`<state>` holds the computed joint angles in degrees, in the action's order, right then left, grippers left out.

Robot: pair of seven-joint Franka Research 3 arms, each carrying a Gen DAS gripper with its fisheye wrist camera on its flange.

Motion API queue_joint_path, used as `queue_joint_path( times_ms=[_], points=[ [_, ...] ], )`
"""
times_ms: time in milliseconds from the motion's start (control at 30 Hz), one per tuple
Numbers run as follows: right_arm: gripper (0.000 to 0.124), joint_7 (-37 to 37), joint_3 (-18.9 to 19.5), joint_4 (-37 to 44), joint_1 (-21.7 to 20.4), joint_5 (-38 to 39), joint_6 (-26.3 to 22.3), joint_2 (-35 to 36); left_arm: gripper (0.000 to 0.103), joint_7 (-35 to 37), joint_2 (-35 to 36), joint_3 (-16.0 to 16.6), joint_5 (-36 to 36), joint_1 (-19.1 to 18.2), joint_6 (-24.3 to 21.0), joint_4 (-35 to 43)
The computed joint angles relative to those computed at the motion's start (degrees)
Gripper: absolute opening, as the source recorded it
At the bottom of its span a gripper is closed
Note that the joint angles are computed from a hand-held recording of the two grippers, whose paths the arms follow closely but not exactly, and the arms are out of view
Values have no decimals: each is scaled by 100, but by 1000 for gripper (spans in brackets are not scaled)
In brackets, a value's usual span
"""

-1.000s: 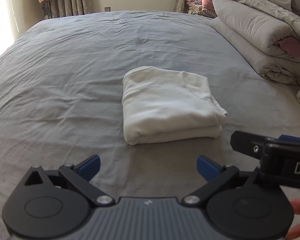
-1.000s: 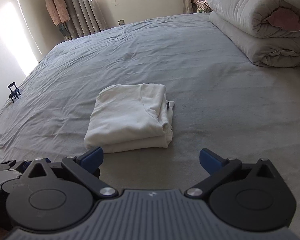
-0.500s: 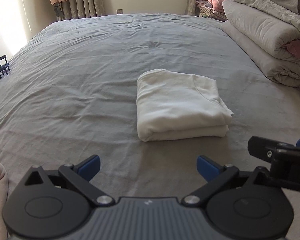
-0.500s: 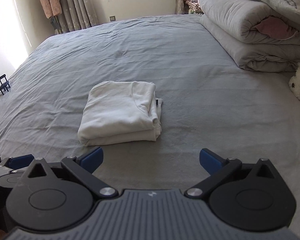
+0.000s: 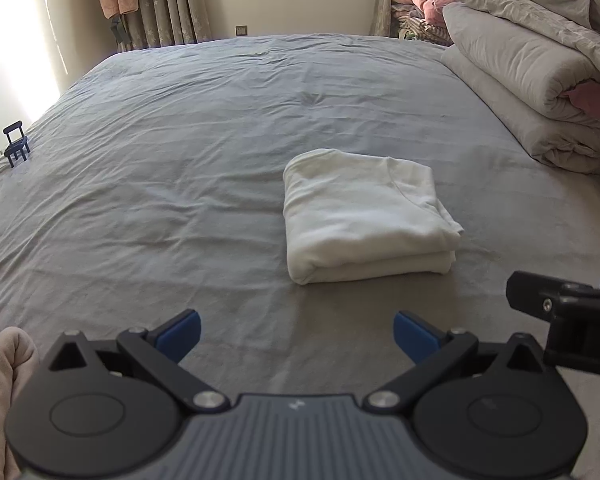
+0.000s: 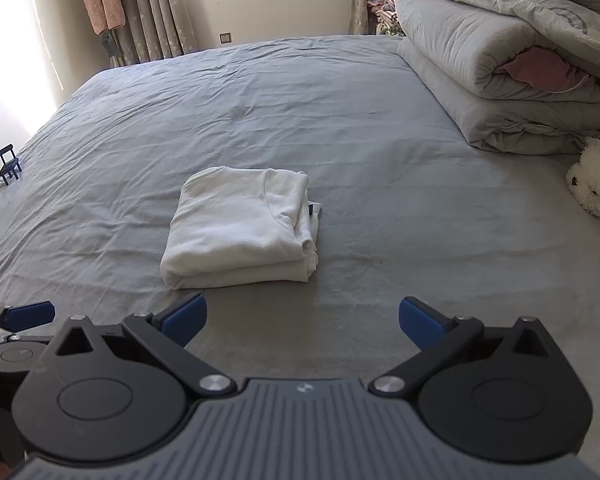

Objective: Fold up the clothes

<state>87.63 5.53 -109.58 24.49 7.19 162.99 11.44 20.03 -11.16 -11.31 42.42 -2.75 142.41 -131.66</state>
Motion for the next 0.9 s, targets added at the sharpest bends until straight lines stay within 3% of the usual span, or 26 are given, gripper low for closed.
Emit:
queue_joint_path(
  times_ms=[900],
  points=[
    [103,154,-11,-116,8,-237,-90,-200,103,255,-173,-29,-308,-49,-141,-48]
  ],
)
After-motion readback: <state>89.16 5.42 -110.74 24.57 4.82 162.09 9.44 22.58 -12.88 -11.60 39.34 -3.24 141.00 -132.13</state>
